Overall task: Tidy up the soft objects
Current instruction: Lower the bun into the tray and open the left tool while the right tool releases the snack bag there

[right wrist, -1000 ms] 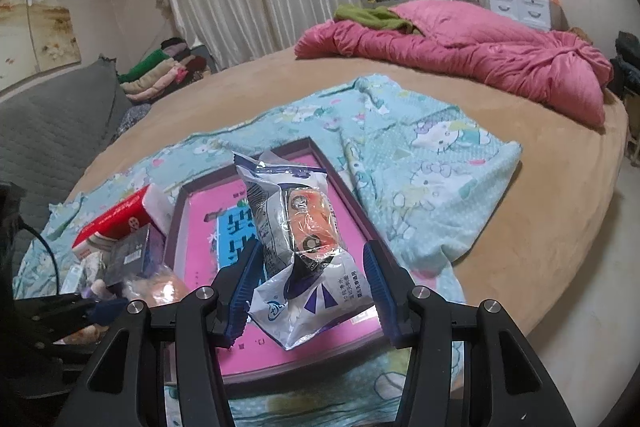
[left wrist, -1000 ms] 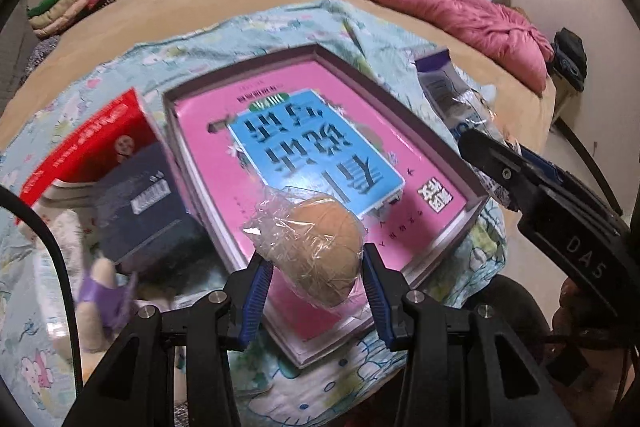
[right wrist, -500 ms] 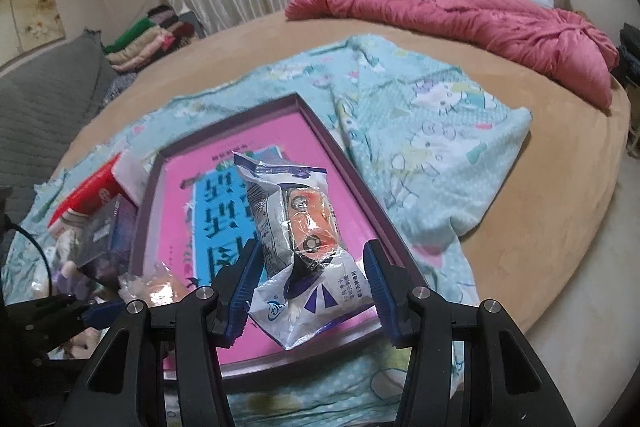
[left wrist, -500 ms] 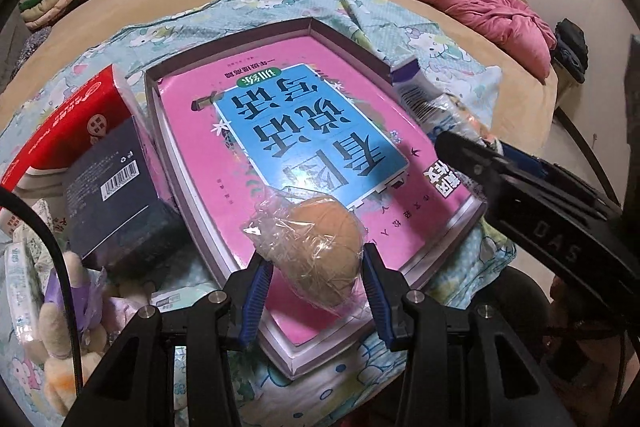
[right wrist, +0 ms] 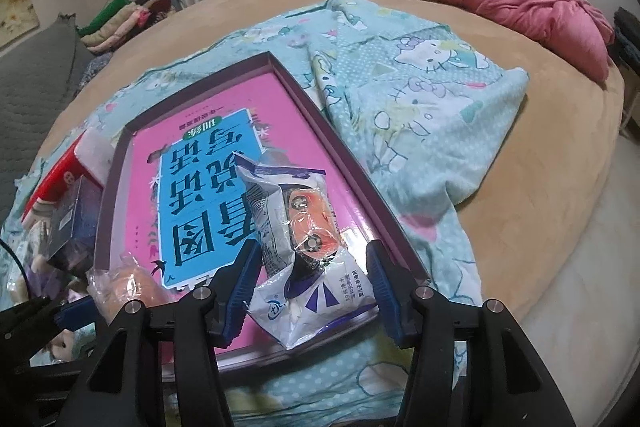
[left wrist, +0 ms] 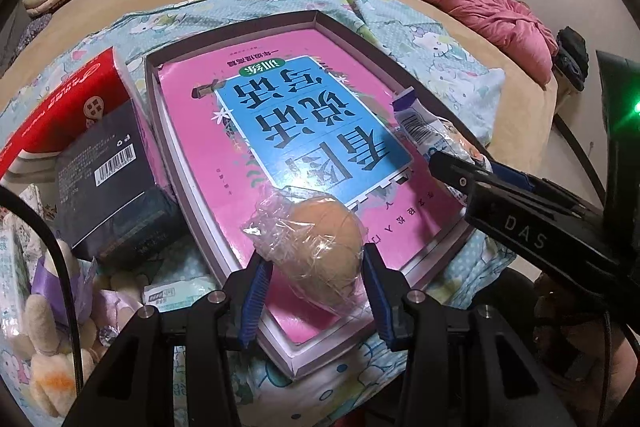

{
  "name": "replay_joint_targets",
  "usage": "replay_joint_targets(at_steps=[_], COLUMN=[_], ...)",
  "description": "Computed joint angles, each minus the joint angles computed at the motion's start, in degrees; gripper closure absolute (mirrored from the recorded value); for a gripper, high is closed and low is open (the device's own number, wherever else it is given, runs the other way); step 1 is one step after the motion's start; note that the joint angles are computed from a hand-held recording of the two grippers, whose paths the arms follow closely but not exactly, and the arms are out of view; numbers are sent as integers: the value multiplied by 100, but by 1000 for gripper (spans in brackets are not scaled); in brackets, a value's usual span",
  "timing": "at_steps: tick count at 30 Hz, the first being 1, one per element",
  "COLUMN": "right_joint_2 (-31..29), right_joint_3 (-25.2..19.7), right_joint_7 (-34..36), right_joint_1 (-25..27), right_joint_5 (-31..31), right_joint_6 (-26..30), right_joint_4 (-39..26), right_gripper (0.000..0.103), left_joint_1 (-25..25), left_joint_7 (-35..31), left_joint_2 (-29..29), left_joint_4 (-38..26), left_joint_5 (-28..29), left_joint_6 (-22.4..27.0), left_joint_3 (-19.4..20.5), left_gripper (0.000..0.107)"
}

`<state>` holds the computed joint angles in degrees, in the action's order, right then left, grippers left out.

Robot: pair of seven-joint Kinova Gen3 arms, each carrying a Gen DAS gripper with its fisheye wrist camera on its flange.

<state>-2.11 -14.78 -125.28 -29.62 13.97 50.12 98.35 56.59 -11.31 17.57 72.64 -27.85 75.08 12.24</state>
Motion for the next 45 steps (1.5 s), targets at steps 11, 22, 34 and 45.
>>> replay_joint_targets(at_steps=[11,22,34,45], right_joint_2=[-199,-497,-698,-949], right_joint_3=[-82,-337,-659,-1143], right_joint_7=[-322,-693,-1047,-1724], right_joint_1=[23,163,251,350], right_joint_5=[255,653,1183,2056], right_joint_6=[-203,-572,-747,-765], right_joint_4=[172,412,567,694], right_gripper=[33,27,25,25], left_joint_1=[-67,79,450,898], left_joint_7=[102,260,680,1049], left_joint_2=[-76,-90,-246,-361], left_joint_4=[101,16,-124,-272], left_joint_5=[59,-105,-663,-1284], left_joint_6=[-67,198,712,1536], left_joint_3=[32,37,164,311], left_gripper=[61,49,37,33])
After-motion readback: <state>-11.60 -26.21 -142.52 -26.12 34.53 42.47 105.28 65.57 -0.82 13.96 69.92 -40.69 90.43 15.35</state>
